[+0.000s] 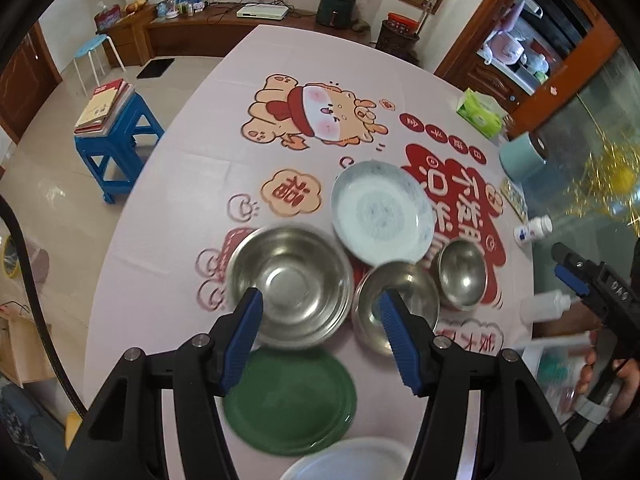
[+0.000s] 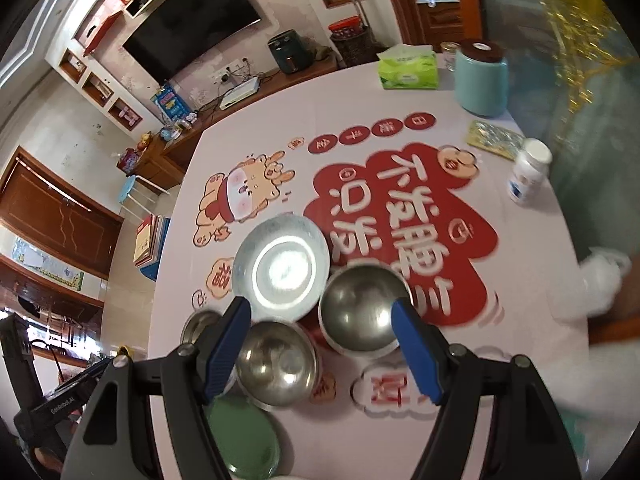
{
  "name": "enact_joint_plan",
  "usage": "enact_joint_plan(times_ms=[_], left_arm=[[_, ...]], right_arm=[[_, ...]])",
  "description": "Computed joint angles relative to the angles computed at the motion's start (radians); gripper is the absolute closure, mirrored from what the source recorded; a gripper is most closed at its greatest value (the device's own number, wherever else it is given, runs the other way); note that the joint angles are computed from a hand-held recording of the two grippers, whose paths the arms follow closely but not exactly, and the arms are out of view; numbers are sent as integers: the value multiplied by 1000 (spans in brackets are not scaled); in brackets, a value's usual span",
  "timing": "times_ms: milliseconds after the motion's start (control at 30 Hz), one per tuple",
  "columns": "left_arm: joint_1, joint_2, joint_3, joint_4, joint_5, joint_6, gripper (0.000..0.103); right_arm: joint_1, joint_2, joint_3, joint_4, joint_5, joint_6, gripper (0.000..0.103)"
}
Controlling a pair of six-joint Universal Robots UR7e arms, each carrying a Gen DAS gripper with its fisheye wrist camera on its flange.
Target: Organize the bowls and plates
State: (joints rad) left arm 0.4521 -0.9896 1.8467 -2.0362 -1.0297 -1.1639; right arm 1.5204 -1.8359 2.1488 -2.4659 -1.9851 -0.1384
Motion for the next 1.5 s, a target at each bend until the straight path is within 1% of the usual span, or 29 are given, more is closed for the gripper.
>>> enact_joint_plan(times_ms=[33, 133, 200, 367, 467, 533, 633, 733, 833, 1100, 1167, 1300, 1400, 1500], left_arm=[[11, 12, -5, -21, 2, 11, 43], [43, 55, -26, -74, 22, 43, 43], [65, 89, -40, -116, 42, 74, 43], [120, 153, -54, -231, 53, 142, 43], [150, 195, -64, -288, 55, 186, 43], [171, 226, -74, -319, 56, 212, 43], [198, 265, -86, -349, 48, 234, 43], [221, 294, -100, -354, 36, 239, 43], [244, 328, -120, -348, 30, 250, 43], [274, 386, -168, -326, 26, 279, 43], [279, 400, -181, -319, 25, 285, 46], [291, 422, -203, -300, 17, 290, 49], [292, 432, -211, -288, 34, 295, 53], [300, 444, -226, -278, 30, 307, 57]], right_arm=[[-6, 16, -2, -21, -2, -24, 30], [-28, 75, 9, -125, -12, -133, 30], [-49, 109, 11, -139, -6, -184, 30], [-93, 177, 16, -201, 26, -260, 30], [-124, 207, 20, -238, 90, -311, 30], [-133, 236, 17, -246, 97, -339, 30], [-148, 276, 7, -246, 109, -347, 30], [-163, 306, -3, -247, 124, -347, 30], [-175, 333, -13, -248, 122, -343, 30], [-195, 373, -31, -245, 135, -363, 30], [-194, 385, -36, -236, 125, -368, 31], [-200, 413, -54, -208, 103, -350, 38], [-208, 424, -54, -223, 92, -350, 42], [-220, 424, -56, -214, 113, -344, 51]])
